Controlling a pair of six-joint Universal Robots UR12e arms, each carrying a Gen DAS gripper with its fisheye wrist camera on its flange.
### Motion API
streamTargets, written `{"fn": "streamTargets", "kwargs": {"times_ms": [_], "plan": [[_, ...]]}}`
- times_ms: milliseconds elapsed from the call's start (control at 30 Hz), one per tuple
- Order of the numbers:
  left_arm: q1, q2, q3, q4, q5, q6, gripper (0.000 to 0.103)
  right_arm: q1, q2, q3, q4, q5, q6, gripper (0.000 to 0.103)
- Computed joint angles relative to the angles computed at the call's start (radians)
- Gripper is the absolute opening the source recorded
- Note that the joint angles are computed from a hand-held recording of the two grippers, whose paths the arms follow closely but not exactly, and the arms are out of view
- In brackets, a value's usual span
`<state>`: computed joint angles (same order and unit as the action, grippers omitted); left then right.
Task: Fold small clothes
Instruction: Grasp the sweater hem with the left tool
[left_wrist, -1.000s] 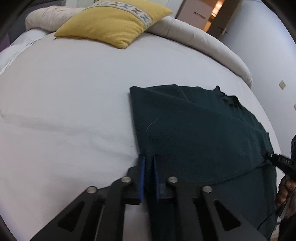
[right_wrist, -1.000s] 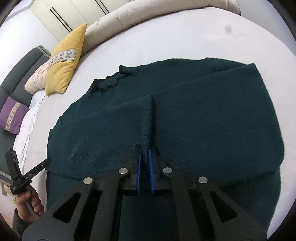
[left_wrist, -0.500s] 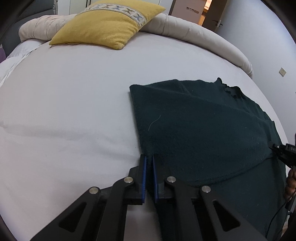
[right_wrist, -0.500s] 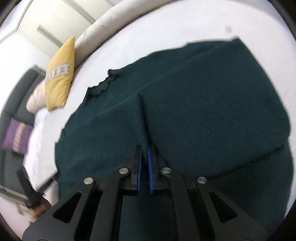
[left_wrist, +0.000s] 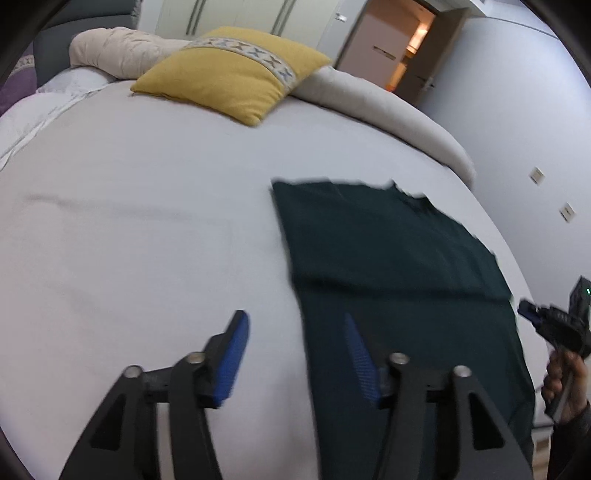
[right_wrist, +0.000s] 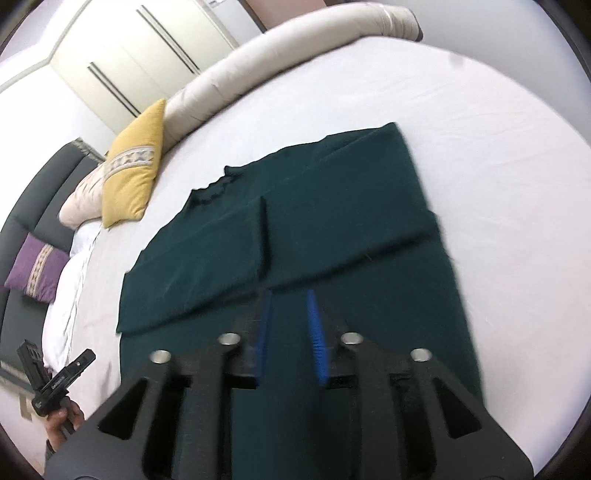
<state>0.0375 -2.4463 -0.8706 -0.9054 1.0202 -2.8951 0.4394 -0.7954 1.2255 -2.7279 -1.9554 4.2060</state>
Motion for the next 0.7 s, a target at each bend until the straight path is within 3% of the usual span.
{"fn": "streamTargets", "kwargs": {"times_ms": [67, 200, 300, 367, 533, 700], "plan": [[0.018, 0.056, -0.091, -0.036, -0.04, 0.032, 0.063, 0.021, -0.032, 0.059, -0.04, -0.022, 0.006, 0.063], [0.055, 0.142, -0.23, -0.156, -0.103, 0.095, 0.063, 0.053, -0.088, 0.181, -0.161, 0.005, 0.012, 0.063], [0.073, 0.181, -0.29, -0.269, -0.136, 0.143, 0.063, 0.068, -0.127, 0.255, -0.19, 0.05, 0.045, 0.063], [0.078, 0.202, -0.325, -0.301, -0.138, 0.156, 0.063, 0.08, -0.143, 0.286, -0.197, 0.051, 0.052, 0.063], [0.088, 0.211, -0.345, -0.36, -0.168, 0.167, 0.063, 0.103, -0.18, 0.372, -0.246, 0.053, 0.099, 0.061], [0.092, 0.197, -0.311, -0.495, -0.22, 0.205, 0.063, 0.115, -0.215, 0.451, -0.278, 0.06, 0.169, 0.058]]}}
